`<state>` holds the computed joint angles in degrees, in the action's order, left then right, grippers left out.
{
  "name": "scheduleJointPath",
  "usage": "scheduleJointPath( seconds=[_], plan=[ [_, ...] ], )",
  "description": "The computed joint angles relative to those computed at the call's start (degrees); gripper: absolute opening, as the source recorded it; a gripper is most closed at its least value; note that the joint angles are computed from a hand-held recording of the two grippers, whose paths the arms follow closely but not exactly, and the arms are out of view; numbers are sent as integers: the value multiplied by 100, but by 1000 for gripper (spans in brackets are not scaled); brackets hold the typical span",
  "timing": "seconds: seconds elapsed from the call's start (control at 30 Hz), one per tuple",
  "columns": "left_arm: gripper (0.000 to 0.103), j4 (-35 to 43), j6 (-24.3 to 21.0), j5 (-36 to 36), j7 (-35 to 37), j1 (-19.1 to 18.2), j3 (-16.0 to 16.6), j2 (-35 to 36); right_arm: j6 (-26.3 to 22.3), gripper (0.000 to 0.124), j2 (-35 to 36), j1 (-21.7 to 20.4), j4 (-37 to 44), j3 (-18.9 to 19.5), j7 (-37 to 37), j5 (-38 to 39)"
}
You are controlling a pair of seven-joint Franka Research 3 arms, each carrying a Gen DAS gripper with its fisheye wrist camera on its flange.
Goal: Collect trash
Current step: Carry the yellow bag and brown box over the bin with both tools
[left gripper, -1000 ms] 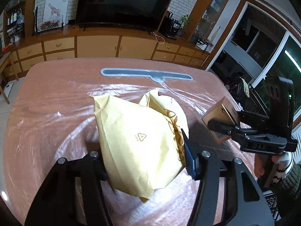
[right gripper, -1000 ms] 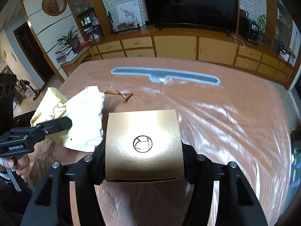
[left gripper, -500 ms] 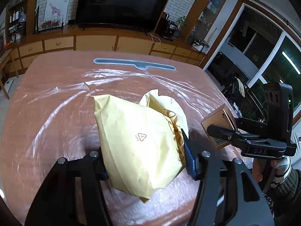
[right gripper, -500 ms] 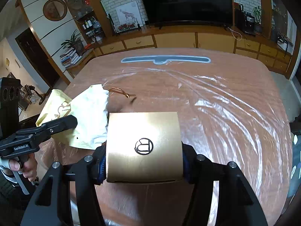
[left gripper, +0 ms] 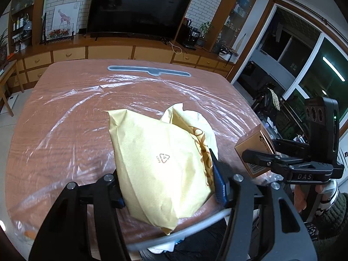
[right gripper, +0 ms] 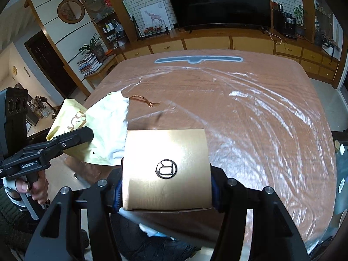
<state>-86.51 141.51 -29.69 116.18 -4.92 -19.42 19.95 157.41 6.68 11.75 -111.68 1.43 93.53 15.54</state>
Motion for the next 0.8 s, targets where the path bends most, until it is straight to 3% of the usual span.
scheduleJointPath(
  seconds=[0.27, 0.8],
  plan=[
    [59, -926, 55, -541, 545, 49, 44, -793, 47, 58, -629, 74, -738, 117, -367, 424],
    [59, -2442, -355, -1222, 1383, -461, 751, -2145, -107, 58, -1371, 379, -1665, 242, -555, 748]
  ],
)
